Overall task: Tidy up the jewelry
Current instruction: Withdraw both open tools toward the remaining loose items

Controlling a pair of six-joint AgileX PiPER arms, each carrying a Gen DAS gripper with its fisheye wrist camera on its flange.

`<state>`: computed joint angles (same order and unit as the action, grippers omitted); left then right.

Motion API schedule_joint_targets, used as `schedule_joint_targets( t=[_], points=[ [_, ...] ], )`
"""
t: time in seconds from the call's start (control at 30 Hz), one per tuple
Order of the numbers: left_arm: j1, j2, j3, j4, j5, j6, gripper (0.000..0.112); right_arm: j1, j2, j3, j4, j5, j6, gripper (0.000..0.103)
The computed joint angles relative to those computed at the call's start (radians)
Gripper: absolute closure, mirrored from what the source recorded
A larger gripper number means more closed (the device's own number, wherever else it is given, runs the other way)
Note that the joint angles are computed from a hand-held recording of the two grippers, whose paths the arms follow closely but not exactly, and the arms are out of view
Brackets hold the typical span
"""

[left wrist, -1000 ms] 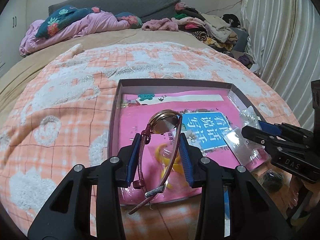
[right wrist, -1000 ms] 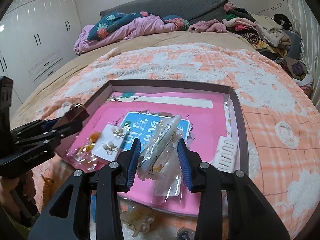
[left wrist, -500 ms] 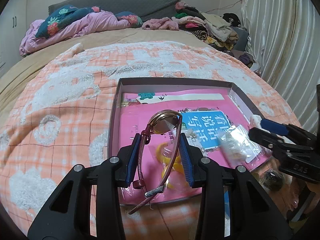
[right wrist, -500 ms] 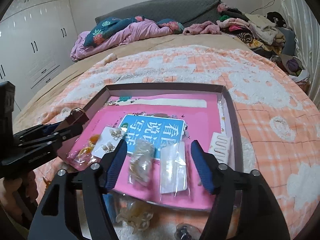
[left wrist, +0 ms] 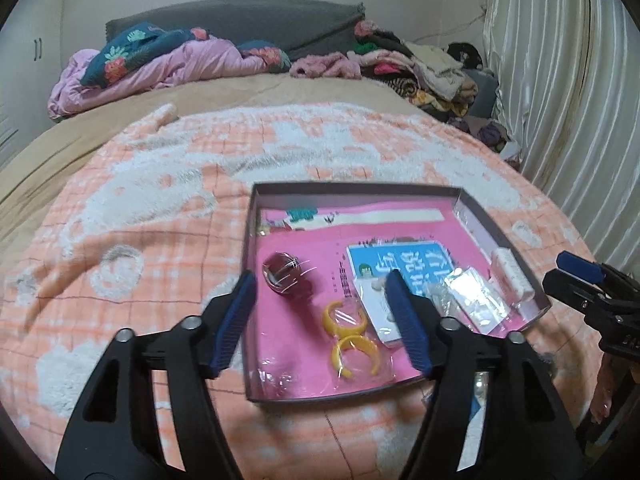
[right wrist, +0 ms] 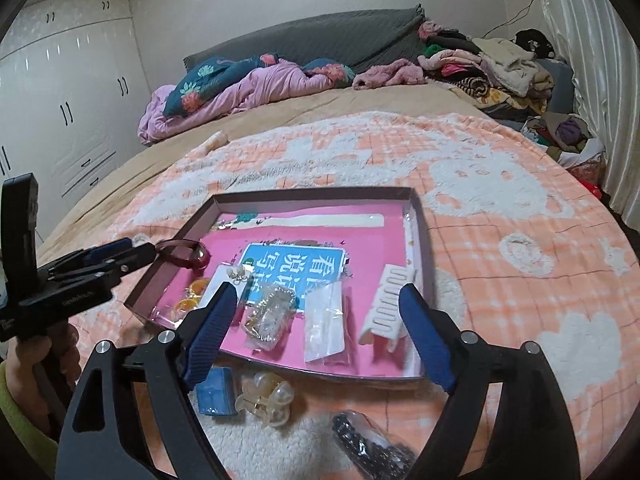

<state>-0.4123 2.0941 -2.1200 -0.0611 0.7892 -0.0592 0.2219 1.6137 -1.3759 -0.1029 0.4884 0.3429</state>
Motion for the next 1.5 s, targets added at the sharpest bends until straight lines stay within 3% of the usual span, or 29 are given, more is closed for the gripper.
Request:
schedule_joint_targets(
  t=[0.17,0.27,0.63,1.5],
  points=[
    [0.001,-0.083,0.085,0.050,-0.052,-0.048,0.023,0.007,-0.048,0.019,-0.021,0.005,0.011,0.020],
    [0.006,-0.138,0.145,0.056,-0.089,-0.066,0.019,0.023,-0.076,0.025,-0.053,0.012,0.035,0.019],
    [0.004,-0.276,0.282,0.093,-0.136,-0.129,0.019,0.053,-0.164,0.047,-0.089,0.033,0.040,0.019],
    [-0.096,-0.461,0.476,0.281,-0.104,-0.311,0.019,0.071,-0.347,0.156,-0.047,0.050,-0.035,0.019]
  ],
)
